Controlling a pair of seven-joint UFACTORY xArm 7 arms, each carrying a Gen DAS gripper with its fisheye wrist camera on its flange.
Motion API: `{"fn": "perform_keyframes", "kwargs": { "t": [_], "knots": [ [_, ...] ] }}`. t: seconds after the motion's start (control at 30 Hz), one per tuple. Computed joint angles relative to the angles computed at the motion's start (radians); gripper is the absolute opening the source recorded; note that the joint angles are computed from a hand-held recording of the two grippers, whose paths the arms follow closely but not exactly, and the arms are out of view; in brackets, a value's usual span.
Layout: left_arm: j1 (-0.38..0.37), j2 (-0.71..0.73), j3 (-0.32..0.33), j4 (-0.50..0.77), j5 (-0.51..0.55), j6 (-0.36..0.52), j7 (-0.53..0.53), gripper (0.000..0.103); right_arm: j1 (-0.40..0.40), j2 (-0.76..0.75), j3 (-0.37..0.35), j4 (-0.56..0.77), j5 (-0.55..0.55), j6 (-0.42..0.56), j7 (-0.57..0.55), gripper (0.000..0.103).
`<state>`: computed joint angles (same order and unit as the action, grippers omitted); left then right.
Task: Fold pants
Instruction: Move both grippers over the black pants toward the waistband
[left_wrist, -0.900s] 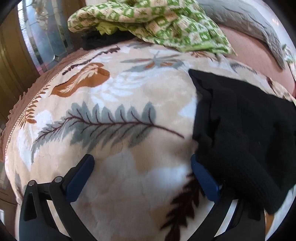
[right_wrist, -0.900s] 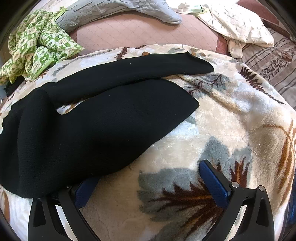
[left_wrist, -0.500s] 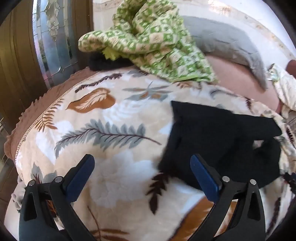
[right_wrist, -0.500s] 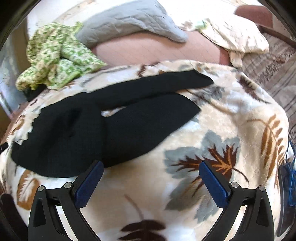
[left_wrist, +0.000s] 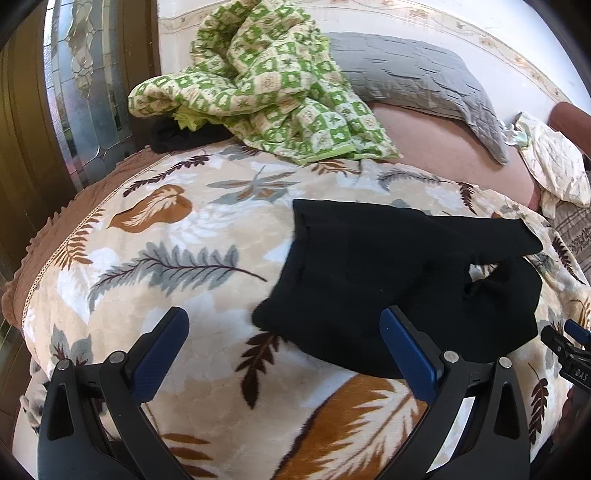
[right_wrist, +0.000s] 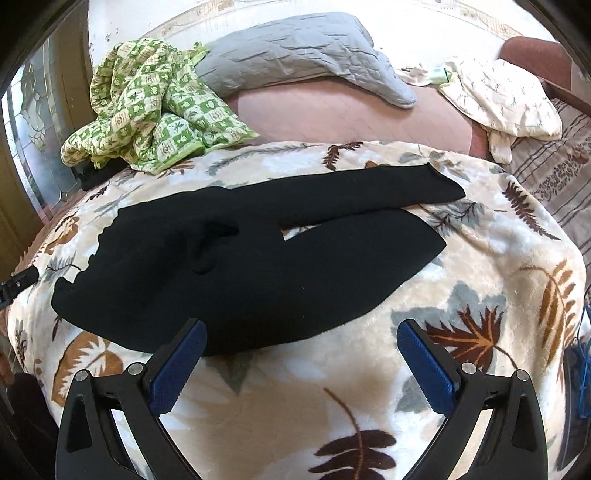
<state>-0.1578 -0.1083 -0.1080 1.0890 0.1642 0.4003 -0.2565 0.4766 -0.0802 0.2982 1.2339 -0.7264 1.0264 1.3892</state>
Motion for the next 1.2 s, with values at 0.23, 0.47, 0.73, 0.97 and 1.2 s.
{"fn": "perform_keyframes", "kwargs": {
  "t": [0.23, 0.47, 0.73, 0.97, 1.2],
  "knots": [
    [-0.012, 0.002, -0.008, 0.000, 0.007, 0.002, 0.001, 0.103, 0.000, 0.004, 0.000, -0.001, -0.014, -0.010, 0.007, 0.103],
    [-0.020, 0.010, -0.012, 0.004, 0.016, 0.007, -0.006, 0.103, 0.002, 0.008, -0.003, -0.001, -0.018, -0.013, 0.005, 0.103],
    [-0.025, 0.018, -0.014, 0.008, 0.032, 0.010, -0.019, 0.103, -0.005, 0.002, -0.008, -0.013, -0.006, -0.021, 0.007, 0.103],
    [-0.029, 0.024, -0.013, 0.009, 0.033, 0.011, -0.018, 0.103, -0.009, 0.003, -0.009, -0.018, -0.002, -0.028, 0.004, 0.103],
    [-0.037, 0.022, 0.004, -0.008, -0.053, 0.016, 0.045, 0.103, -0.020, -0.008, -0.016, -0.046, 0.017, -0.049, 0.009, 0.103]
  ]
}}
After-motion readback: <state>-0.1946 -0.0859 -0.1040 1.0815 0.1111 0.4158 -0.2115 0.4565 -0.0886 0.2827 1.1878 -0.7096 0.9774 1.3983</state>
